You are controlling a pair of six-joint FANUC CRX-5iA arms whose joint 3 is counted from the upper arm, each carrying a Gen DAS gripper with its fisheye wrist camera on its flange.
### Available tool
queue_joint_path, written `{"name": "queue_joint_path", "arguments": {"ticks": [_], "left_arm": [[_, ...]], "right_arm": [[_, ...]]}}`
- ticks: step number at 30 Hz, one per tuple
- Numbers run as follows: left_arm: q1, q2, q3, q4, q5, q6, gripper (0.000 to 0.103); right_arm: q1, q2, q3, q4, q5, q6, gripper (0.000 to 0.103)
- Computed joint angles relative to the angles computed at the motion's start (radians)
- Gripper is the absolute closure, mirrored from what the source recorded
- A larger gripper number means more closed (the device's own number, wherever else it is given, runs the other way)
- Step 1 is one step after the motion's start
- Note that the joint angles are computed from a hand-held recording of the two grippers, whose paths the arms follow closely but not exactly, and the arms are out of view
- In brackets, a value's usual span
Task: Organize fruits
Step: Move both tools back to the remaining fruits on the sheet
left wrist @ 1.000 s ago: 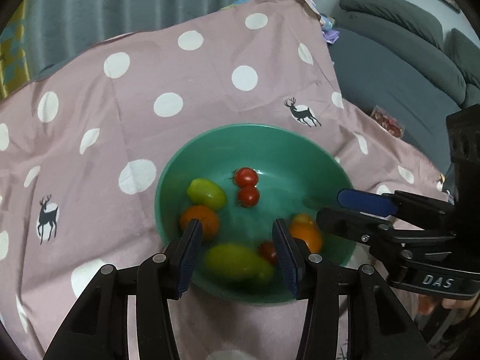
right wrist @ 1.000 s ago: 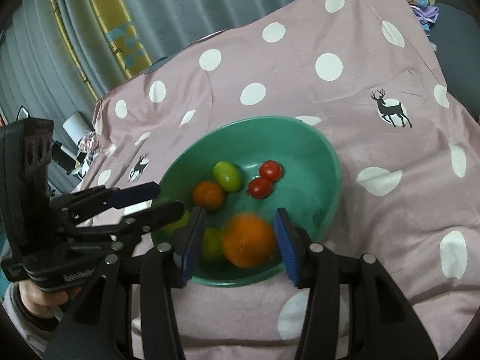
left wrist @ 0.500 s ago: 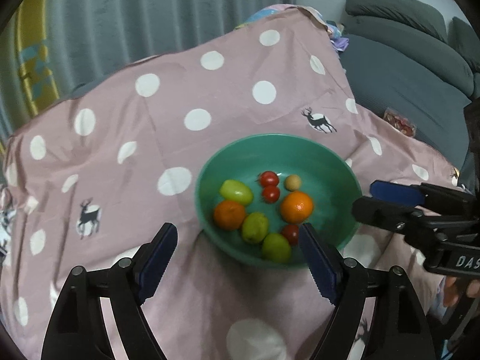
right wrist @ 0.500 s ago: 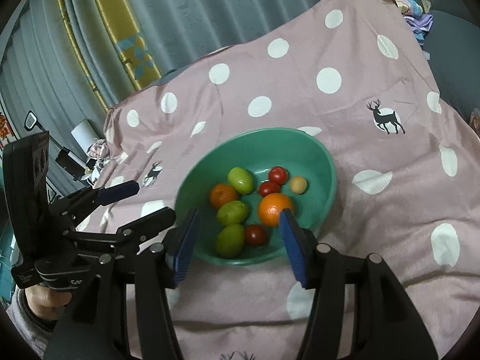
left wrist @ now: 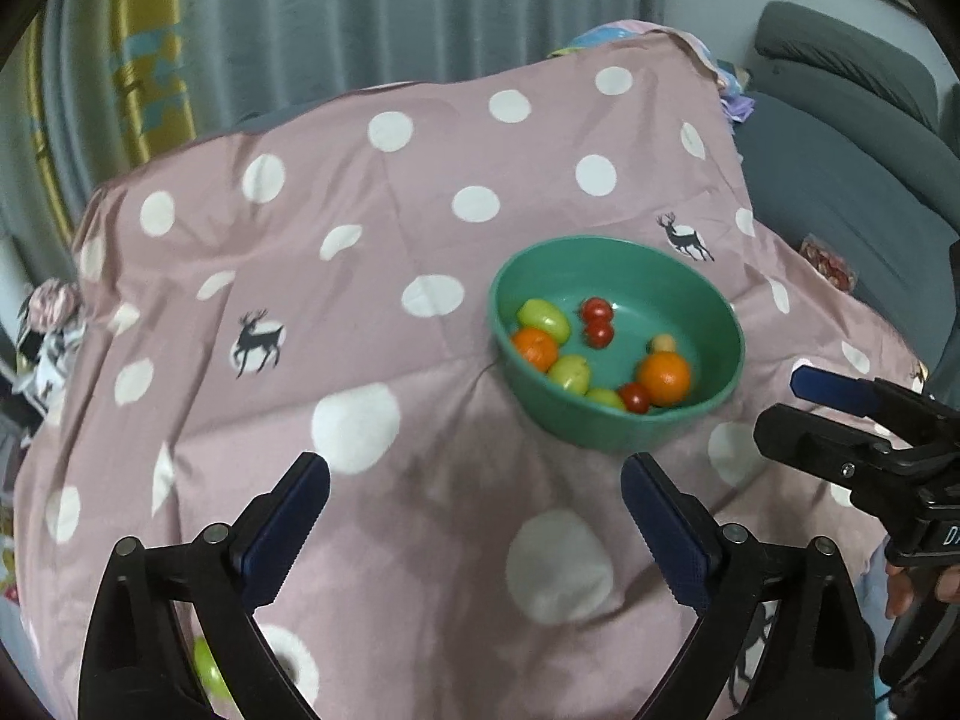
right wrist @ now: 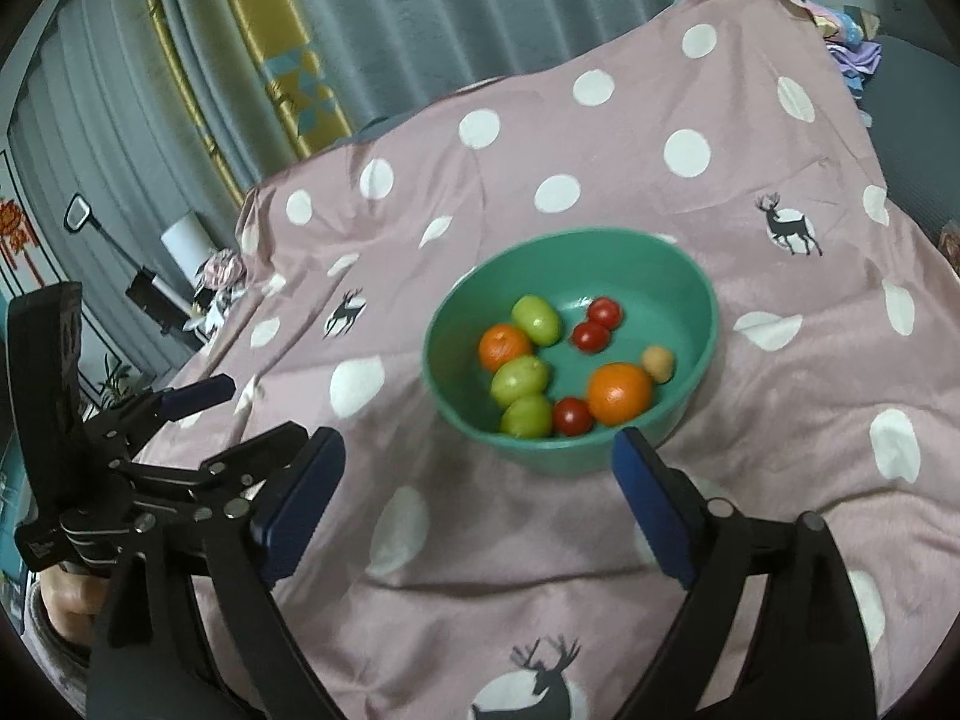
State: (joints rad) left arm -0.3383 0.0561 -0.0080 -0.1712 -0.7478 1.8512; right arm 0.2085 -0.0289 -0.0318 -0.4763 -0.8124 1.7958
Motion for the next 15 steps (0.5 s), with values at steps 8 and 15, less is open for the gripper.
{"name": "queue_joint_path", "arguments": {"ticks": [8,15], "left_arm": [[0.086,-0.116,-0.205,0.152,0.044,-0.083,0.003],[0.223,-0.29,-0.426,0.254,0.087,-0.143,0.004]], "right_arm": [[0.044,-0.01,-0.016,-0.002,-0.05,0.016,0.011],[0.084,-0.004,-0.019,0.0,-0.092,0.041,0.011]]}}
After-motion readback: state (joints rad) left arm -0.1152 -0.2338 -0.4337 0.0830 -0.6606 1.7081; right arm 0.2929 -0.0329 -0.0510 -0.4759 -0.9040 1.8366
